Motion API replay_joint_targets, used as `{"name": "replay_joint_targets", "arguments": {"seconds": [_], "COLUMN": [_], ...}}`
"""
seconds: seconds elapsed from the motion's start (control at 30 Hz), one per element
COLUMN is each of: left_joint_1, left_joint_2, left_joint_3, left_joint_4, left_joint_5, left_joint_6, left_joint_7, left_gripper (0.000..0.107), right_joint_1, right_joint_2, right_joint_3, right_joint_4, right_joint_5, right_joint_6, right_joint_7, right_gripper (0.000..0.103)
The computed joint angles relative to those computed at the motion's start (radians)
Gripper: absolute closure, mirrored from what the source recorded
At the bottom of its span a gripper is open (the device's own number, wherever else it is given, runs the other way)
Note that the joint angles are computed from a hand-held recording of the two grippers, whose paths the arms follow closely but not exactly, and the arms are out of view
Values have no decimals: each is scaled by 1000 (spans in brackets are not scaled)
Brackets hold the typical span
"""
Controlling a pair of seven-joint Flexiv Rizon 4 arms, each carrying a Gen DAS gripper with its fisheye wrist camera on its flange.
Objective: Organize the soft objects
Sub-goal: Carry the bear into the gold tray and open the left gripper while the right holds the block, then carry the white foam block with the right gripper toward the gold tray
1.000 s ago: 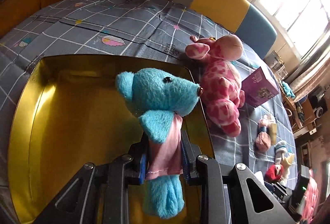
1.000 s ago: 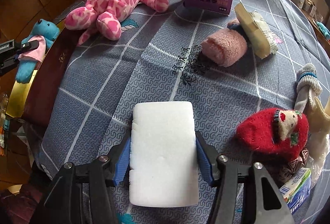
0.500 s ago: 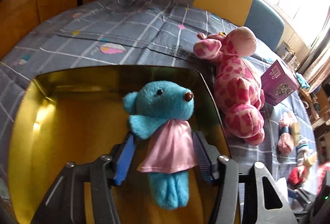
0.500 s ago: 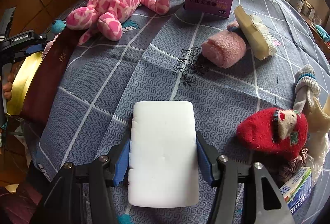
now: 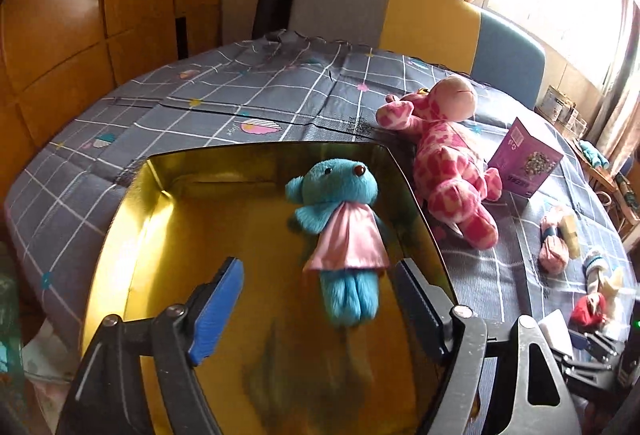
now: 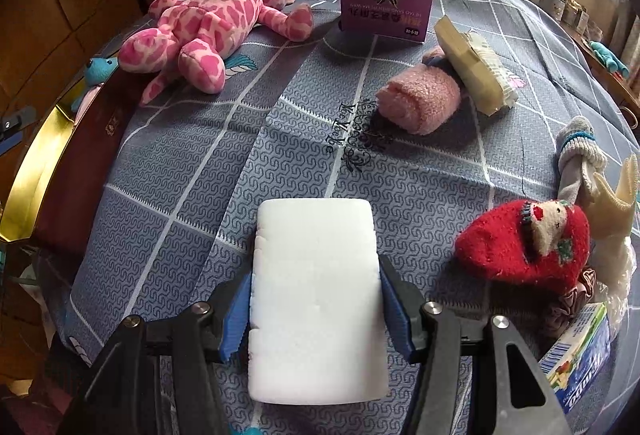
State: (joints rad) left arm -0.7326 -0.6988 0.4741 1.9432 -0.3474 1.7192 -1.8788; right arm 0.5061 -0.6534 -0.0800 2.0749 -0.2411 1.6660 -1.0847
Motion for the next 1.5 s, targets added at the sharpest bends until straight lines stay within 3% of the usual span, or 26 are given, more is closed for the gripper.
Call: {"name": "replay_joint_targets", "arguments": {"seconds": [0.27, 0.57, 0.8, 0.9, 1.0, 1.13, 1.33, 1.5], "left_joint_1": [-121, -142, -150, -154, -161, -155, -99, -127], "left_joint_2": [4, 16, 27, 30, 32, 37, 57, 48], "left_joint_3": [100, 97, 92, 90, 89, 73, 0, 32], "left_joint_4": [48, 89, 120, 129, 139, 148, 164, 168], "left_joint_5": [-24, -65, -97, -115, -135, -166, -199, -254], "left_joint_6": [9, 28, 43, 52, 64, 75, 104, 104], "left_joint_7": [-33, -19, 7, 21, 36, 62, 107, 133], "left_gripper": [19, 18, 17, 17, 17, 17, 17, 16], "right_joint_1": [119, 214, 234, 233, 289, 319, 288, 148], "right_joint_2": [-8, -15, -9, 4, 18, 48, 84, 95], "right_joint_3": [-115, -200, -214, -210, -264, -277, -194, 0], "right_joint_4": [28, 47, 52, 56, 77, 84, 57, -17], "right_joint_5": [59, 121, 143, 150, 170, 181, 162, 95], "right_joint_6": [53, 77, 69, 62, 89, 111, 115, 81], "right_joint_7": [34, 54, 68, 85, 104, 88, 37, 10], "right_gripper": [44, 45, 46, 46, 46, 46, 46, 46]}}
